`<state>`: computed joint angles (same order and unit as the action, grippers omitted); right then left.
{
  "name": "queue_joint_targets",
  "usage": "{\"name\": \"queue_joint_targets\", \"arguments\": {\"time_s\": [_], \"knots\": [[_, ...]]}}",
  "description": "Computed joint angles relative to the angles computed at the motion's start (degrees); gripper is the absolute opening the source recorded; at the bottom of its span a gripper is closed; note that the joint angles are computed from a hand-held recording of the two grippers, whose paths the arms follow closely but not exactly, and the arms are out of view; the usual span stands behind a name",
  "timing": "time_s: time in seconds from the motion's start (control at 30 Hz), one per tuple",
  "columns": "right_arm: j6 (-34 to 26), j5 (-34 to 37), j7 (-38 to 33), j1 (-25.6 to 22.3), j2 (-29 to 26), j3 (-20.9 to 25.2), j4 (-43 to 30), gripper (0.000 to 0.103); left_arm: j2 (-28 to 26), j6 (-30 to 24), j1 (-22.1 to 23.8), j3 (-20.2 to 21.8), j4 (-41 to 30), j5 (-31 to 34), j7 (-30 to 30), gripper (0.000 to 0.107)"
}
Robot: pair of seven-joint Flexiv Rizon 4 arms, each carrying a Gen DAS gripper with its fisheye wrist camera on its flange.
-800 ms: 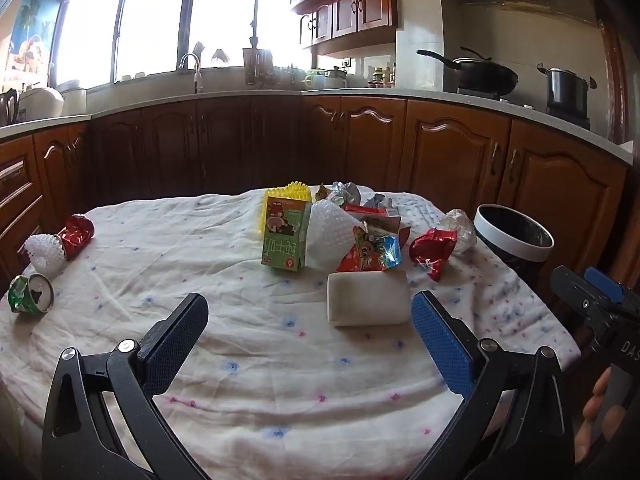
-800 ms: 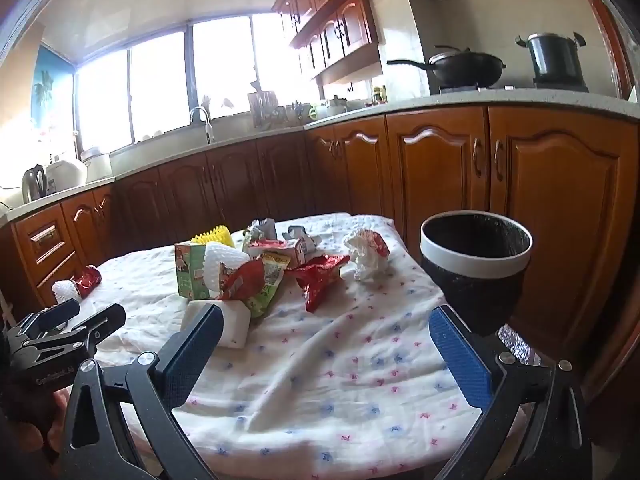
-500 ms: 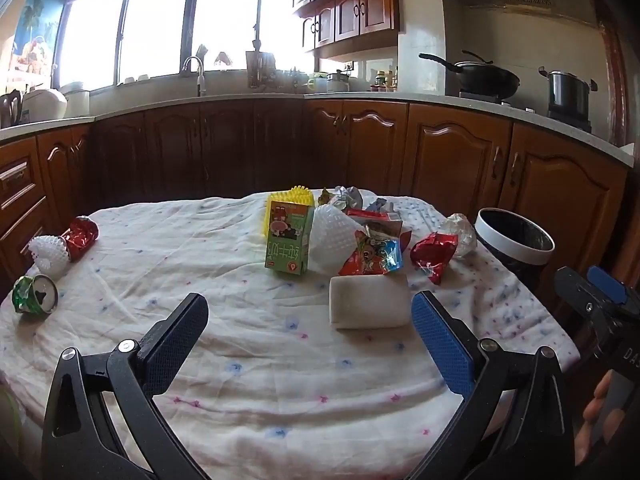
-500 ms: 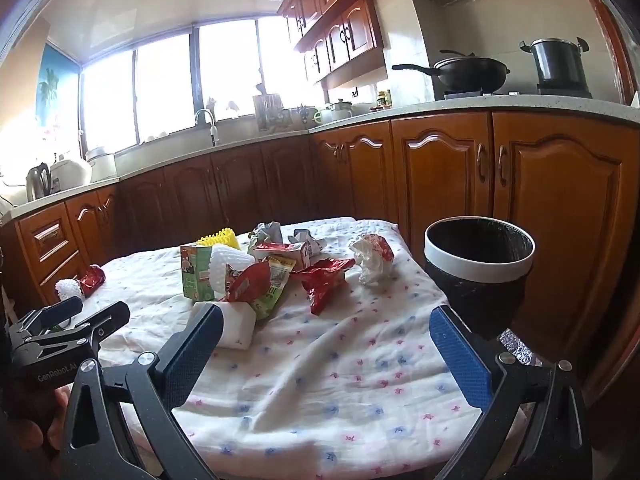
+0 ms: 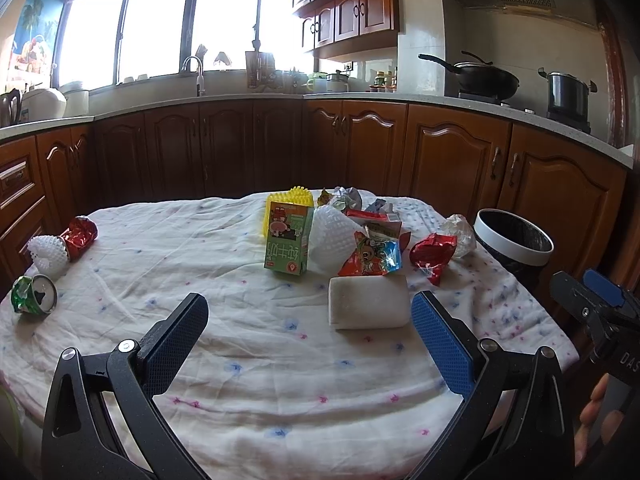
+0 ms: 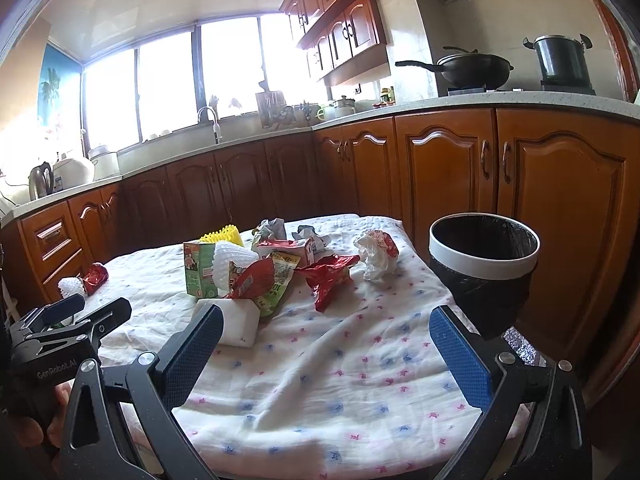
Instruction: Collect trash
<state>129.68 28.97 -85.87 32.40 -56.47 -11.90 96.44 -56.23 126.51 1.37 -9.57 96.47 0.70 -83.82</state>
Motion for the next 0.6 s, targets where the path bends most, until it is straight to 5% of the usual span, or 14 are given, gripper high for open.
{"name": "queue_joint_targets", "arguments": {"time_s": [0.6], "knots": [[0.73, -2.00, 0.45, -1.17, -0.11, 1.36, 0.27, 0.103, -0.58, -1.31, 0.53, -0.65, -1.03, 0.54, -0.07, 0.103]]}}
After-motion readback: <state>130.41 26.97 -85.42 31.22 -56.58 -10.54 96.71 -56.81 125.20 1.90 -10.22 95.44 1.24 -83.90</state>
